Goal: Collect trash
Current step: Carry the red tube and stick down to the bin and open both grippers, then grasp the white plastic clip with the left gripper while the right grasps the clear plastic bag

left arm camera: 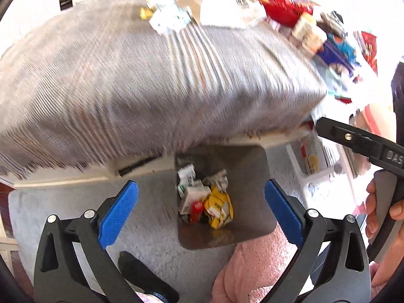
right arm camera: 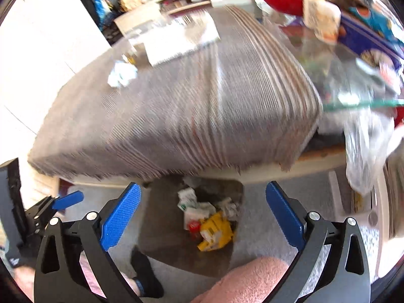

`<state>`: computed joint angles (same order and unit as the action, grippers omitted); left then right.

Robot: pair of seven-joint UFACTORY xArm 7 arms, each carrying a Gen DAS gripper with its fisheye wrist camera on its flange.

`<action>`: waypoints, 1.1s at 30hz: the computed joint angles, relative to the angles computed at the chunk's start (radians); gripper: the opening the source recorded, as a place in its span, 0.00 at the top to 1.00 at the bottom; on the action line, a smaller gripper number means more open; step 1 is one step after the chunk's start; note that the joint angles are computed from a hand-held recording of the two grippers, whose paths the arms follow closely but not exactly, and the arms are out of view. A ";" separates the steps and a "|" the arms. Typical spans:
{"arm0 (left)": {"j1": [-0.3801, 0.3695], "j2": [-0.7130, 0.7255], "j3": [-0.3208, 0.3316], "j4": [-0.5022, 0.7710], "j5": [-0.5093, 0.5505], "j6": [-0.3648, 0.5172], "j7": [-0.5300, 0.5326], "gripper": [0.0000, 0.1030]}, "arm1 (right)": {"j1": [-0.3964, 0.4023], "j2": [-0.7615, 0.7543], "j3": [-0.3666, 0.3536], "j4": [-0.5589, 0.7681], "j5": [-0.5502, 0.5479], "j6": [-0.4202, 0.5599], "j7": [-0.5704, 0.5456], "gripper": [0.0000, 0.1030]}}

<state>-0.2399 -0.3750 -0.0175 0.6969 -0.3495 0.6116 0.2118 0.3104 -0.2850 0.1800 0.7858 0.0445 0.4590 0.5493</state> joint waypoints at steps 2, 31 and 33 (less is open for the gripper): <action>0.017 0.020 0.010 0.052 0.018 0.016 -0.003 0.08 | -0.010 0.019 0.001 0.058 -0.019 0.016 -0.001 0.03; 0.125 0.694 -0.072 0.811 0.188 0.021 -0.095 0.11 | 0.003 1.013 -0.088 1.469 -0.028 0.412 -0.238 0.08; 0.123 0.707 -0.076 0.823 0.195 0.019 -0.081 0.23 | 0.011 1.078 -0.090 1.570 -0.024 0.467 -0.257 0.16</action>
<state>-0.1172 0.3319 -0.0933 1.5201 -0.1544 0.6304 0.1308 0.3217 0.7930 0.0897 2.3556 0.0204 0.9257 0.2924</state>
